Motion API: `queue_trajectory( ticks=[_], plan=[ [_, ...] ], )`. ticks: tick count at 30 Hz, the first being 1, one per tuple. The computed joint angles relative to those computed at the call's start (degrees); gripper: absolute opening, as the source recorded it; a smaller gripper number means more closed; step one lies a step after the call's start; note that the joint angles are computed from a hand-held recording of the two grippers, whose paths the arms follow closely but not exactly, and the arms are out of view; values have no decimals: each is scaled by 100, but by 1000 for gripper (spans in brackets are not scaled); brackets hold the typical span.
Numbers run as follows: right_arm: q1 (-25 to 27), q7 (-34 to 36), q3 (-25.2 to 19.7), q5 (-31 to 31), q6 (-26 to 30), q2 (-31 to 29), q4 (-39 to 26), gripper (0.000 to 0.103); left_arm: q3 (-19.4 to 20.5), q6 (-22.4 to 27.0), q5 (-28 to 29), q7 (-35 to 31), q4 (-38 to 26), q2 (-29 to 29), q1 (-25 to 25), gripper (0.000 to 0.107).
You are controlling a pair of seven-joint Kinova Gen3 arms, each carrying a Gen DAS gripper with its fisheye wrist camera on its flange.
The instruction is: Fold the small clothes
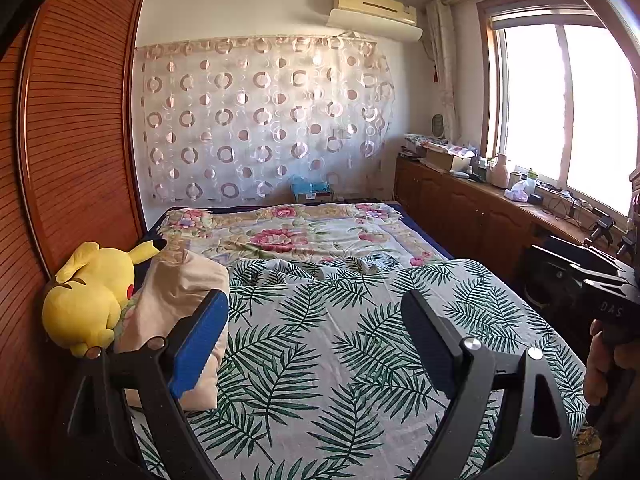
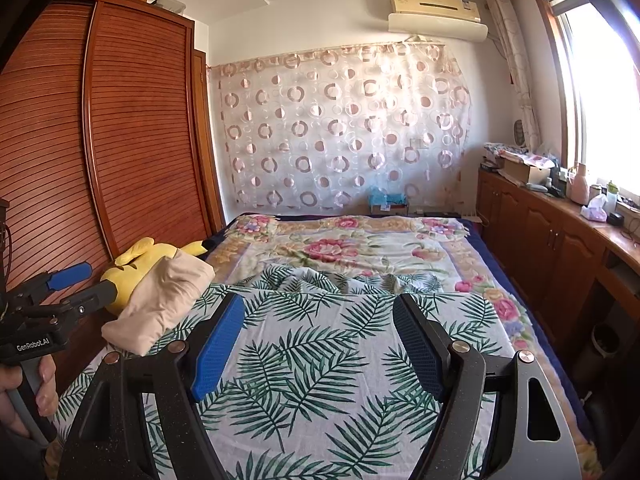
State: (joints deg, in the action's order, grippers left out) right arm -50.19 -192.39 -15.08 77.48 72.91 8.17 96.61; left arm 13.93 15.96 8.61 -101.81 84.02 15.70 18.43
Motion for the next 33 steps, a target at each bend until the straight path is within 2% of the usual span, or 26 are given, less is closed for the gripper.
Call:
queue_trajectory(
  ticks=[33],
  plan=[
    [78, -10, -41, 3, -99, -85, 107, 78, 42, -58, 70, -61, 52, -44, -59, 89]
  ],
)
